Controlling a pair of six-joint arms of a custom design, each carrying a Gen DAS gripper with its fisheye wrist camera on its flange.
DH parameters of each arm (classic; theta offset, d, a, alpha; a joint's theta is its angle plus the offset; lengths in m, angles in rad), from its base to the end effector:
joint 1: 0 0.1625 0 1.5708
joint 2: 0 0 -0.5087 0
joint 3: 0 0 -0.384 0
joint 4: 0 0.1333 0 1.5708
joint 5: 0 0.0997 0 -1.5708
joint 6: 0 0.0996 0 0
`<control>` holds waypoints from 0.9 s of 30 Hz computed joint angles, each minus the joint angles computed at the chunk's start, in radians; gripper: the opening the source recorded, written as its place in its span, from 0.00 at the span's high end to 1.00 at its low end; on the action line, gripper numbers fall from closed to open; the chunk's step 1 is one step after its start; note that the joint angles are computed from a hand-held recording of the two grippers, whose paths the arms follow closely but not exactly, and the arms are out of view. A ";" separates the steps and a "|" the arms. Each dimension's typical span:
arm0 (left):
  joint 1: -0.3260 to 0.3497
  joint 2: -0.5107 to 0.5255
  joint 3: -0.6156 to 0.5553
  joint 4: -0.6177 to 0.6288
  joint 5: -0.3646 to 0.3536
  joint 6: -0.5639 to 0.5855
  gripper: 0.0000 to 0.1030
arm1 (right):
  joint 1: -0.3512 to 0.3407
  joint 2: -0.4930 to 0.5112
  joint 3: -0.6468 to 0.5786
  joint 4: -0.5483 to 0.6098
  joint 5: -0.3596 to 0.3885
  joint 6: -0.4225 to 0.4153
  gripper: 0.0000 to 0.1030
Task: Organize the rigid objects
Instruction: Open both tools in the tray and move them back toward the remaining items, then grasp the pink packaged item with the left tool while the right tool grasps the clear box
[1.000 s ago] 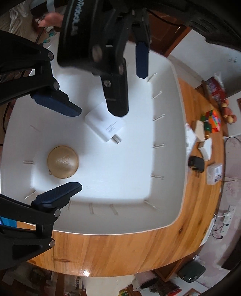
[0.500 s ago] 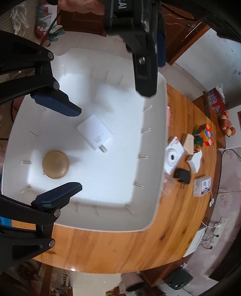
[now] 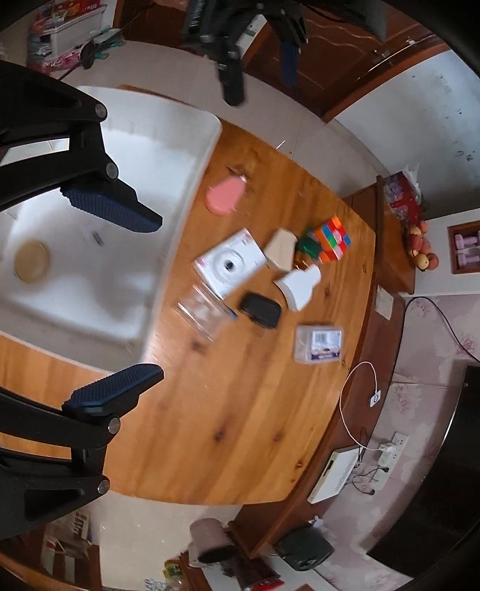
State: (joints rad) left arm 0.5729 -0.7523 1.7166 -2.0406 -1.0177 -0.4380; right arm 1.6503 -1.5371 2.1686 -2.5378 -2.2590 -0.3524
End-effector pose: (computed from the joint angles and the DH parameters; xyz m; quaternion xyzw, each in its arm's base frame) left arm -0.4354 -0.5017 0.0727 0.3219 0.8780 0.0032 0.3543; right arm 0.1053 -0.4396 0.4044 0.1439 -0.9187 0.1105 0.3509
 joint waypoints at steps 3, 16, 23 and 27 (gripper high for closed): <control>0.037 0.031 -0.042 0.060 -0.008 0.073 0.06 | -0.025 0.042 -0.054 0.035 -0.004 -0.022 0.28; 0.117 0.156 -0.159 0.229 -0.020 0.366 0.06 | -0.130 0.253 -0.228 0.265 -0.079 -0.112 0.28; 0.155 0.199 -0.200 0.278 -0.045 0.414 0.06 | -0.133 0.311 -0.225 0.283 -0.124 -0.195 0.28; 0.172 0.217 -0.216 0.287 -0.058 0.422 0.06 | -0.134 0.336 -0.227 0.305 -0.133 -0.211 0.28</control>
